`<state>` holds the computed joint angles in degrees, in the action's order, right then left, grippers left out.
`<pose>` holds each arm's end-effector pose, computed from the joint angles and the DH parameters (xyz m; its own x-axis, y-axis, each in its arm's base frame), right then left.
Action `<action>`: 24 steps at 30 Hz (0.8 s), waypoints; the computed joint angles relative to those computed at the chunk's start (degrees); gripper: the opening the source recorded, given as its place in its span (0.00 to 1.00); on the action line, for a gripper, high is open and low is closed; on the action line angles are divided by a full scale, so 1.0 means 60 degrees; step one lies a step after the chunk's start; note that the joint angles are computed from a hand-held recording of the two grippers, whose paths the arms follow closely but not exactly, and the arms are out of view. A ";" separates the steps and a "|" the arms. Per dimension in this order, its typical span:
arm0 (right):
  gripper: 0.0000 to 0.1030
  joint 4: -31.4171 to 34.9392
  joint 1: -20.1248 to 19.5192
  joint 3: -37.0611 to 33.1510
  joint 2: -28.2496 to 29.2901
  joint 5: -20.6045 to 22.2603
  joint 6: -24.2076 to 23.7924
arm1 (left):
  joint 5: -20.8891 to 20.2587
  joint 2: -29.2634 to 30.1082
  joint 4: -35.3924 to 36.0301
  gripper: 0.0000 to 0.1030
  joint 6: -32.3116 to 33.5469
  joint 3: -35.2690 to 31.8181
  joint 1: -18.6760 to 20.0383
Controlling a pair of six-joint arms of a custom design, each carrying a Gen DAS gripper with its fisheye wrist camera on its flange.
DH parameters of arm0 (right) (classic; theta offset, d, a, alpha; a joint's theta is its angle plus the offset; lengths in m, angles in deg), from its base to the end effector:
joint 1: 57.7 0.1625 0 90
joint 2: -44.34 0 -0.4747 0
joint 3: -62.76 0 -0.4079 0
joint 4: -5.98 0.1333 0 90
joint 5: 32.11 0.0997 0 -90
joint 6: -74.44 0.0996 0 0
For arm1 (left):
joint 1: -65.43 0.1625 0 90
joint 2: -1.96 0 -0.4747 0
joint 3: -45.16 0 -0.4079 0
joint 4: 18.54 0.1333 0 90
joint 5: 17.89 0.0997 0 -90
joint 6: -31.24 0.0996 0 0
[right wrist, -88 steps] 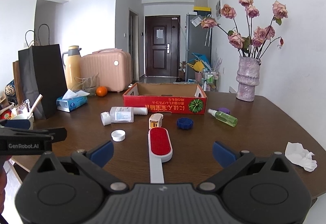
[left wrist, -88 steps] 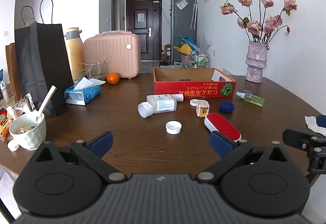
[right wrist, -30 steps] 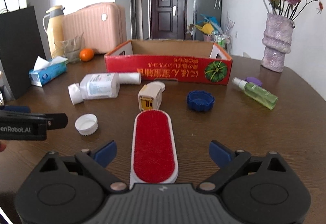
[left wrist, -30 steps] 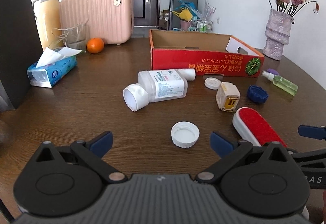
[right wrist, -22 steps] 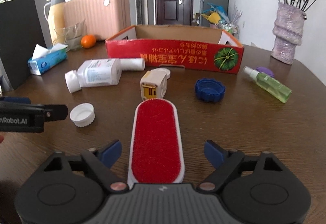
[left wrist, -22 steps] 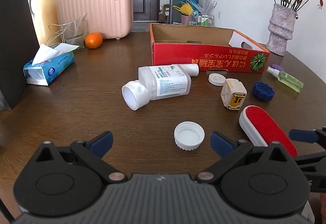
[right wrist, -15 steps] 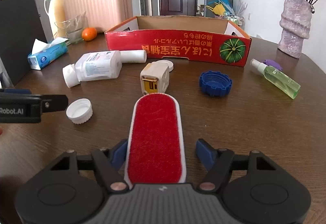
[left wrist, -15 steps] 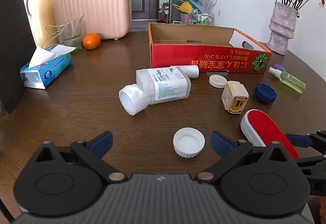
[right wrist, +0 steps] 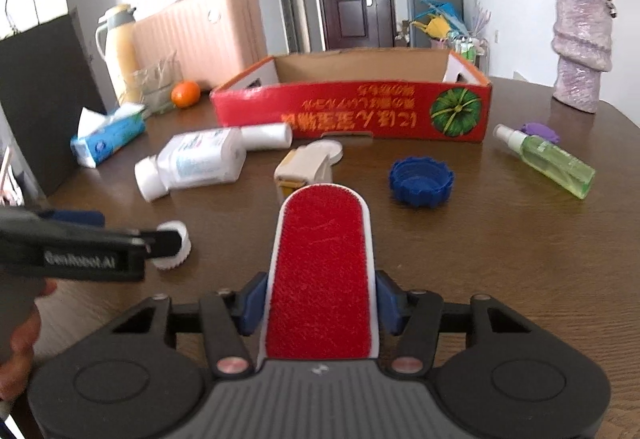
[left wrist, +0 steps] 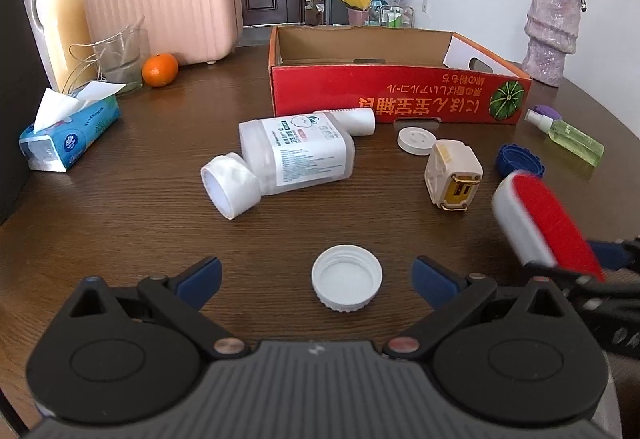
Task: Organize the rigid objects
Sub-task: 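Grasp the white bottle cap with the left gripper while the right gripper holds the lint brush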
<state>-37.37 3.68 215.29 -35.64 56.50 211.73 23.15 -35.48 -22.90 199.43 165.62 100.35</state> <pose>0.0026 -0.2785 0.1052 -0.8108 0.0477 0.5834 -0.4304 0.6269 -0.6494 -0.1608 -0.3664 -0.0375 -0.6515 0.3290 -0.6836 0.6851 0.6422 -0.3438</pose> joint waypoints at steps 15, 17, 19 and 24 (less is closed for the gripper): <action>0.53 0.0499 -0.1550 0.0436 -0.1443 -0.1883 -0.0005 | -0.0501 0.0632 0.0062 0.91 -0.0545 -0.0270 -0.0222; 0.53 0.0483 -0.1622 0.0471 -0.1474 -0.1993 -0.0014 | -0.0615 0.0693 0.0026 0.89 -0.0550 -0.0279 -0.0253; 0.53 0.0417 -0.1718 0.0549 -0.1503 -0.2100 -0.0052 | -0.0649 0.0724 0.0021 0.85 -0.0535 -0.0278 -0.0286; 0.53 0.0484 -0.1750 0.0560 -0.1536 -0.2127 -0.0042 | -0.0588 0.0712 0.0025 0.80 -0.0569 -0.0256 -0.0296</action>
